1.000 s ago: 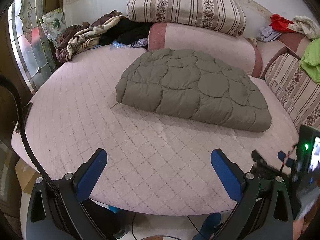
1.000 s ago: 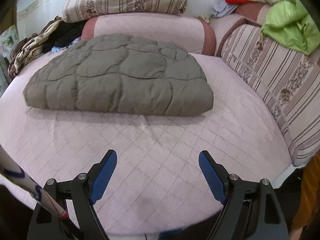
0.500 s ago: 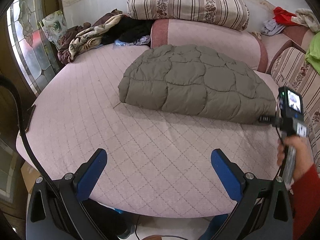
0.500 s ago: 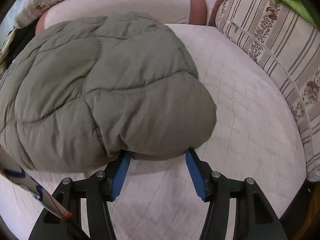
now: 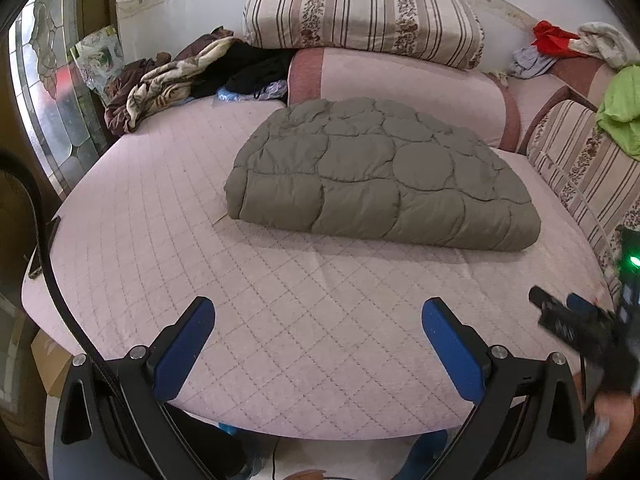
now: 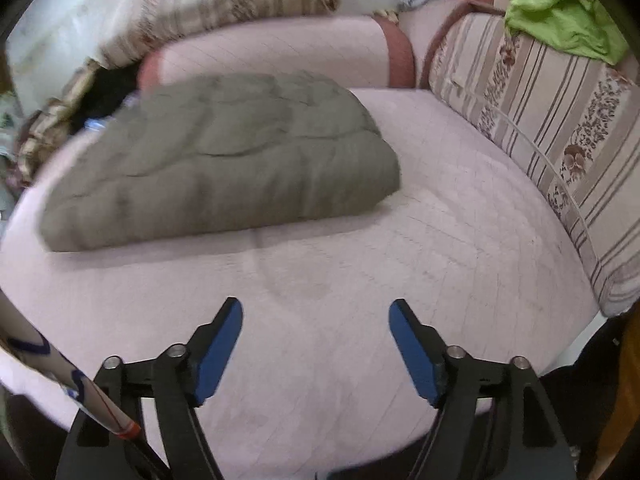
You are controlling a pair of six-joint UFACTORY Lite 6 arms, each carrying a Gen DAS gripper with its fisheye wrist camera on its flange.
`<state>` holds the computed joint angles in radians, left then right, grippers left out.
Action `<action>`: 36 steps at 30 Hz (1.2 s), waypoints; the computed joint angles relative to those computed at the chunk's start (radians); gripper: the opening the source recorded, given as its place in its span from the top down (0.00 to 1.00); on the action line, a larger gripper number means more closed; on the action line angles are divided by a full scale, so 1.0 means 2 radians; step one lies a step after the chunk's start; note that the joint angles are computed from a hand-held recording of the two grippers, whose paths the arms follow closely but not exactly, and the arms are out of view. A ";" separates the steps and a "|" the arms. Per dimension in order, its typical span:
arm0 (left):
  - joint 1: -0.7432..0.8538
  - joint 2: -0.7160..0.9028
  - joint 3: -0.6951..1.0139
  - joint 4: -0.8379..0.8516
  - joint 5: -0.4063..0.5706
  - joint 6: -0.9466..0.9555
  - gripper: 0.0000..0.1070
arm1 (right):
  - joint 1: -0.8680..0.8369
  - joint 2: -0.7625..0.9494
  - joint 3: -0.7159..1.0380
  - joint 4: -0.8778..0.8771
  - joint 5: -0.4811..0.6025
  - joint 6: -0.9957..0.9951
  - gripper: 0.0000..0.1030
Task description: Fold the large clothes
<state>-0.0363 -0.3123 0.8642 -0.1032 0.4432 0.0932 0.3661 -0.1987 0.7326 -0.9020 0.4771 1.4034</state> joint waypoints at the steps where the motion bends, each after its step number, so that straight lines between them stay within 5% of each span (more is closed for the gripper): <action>1: -0.002 -0.005 -0.002 0.005 0.000 -0.004 0.04 | 0.031 -0.017 -0.007 -0.016 0.022 0.032 0.17; 11: -0.008 -0.082 -0.040 0.029 -0.005 -0.016 0.04 | 0.209 0.006 0.038 -0.082 0.164 0.127 0.16; 21: -0.013 -0.091 -0.047 -0.014 0.004 0.024 0.04 | 0.232 -0.018 0.022 -0.089 0.205 0.151 0.16; 36: -0.019 -0.064 -0.041 0.004 0.004 0.006 0.04 | 0.216 -0.009 0.023 -0.082 0.197 0.145 0.16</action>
